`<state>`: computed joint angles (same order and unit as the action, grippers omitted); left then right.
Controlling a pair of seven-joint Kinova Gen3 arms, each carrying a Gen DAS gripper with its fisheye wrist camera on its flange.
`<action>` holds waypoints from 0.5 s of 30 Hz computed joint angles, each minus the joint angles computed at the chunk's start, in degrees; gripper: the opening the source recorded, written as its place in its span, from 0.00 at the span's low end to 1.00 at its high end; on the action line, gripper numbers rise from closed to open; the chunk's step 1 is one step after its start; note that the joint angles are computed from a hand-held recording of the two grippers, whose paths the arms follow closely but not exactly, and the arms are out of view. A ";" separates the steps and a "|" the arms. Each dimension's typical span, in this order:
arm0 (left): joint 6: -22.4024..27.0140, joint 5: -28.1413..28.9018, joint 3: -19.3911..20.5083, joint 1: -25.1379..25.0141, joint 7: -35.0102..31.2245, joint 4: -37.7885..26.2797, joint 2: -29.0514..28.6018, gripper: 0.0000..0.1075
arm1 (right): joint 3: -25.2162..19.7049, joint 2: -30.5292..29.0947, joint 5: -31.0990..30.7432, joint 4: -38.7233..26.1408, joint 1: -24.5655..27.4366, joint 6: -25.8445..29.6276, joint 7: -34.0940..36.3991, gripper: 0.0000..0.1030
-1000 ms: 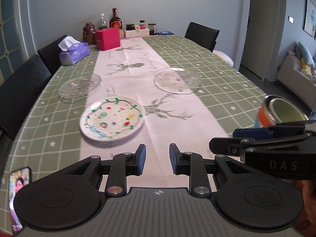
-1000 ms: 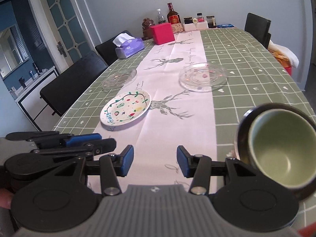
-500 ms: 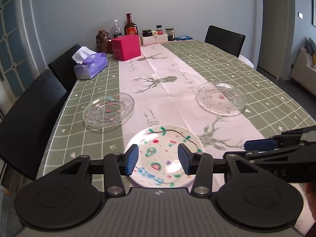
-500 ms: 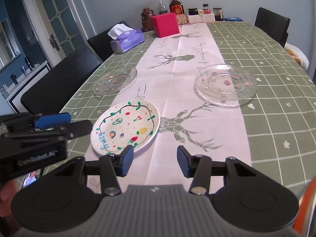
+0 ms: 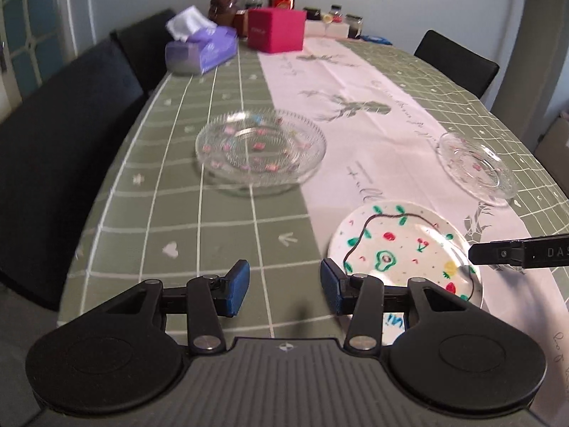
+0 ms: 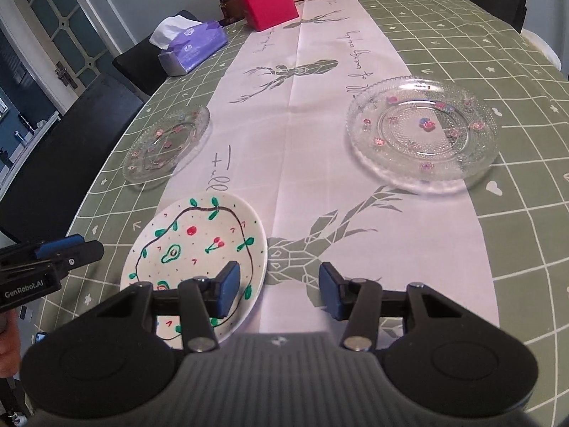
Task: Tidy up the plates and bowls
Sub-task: 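Close the left tool on the painted plate rim while the right tool grips it too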
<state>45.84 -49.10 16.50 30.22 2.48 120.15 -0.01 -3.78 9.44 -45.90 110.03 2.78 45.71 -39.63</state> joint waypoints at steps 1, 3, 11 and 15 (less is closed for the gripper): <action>-0.59 0.27 -0.23 -0.23 0.55 0.39 0.00 0.49 | -0.16 0.10 -0.80 0.26 0.14 -0.30 0.76 0.47; -1.44 0.94 -0.58 -0.61 0.84 0.69 0.27 0.49 | -0.42 0.18 -1.29 0.51 -0.03 -1.00 1.53 0.47; -6.64 1.61 -1.37 -2.27 3.45 1.81 0.44 0.40 | 0.02 2.34 -4.73 -0.55 2.41 3.15 3.19 0.29; -7.90 1.43 -1.90 -2.62 5.31 2.28 -0.03 0.38 | -0.11 2.37 -6.02 -0.02 2.93 3.20 4.32 0.28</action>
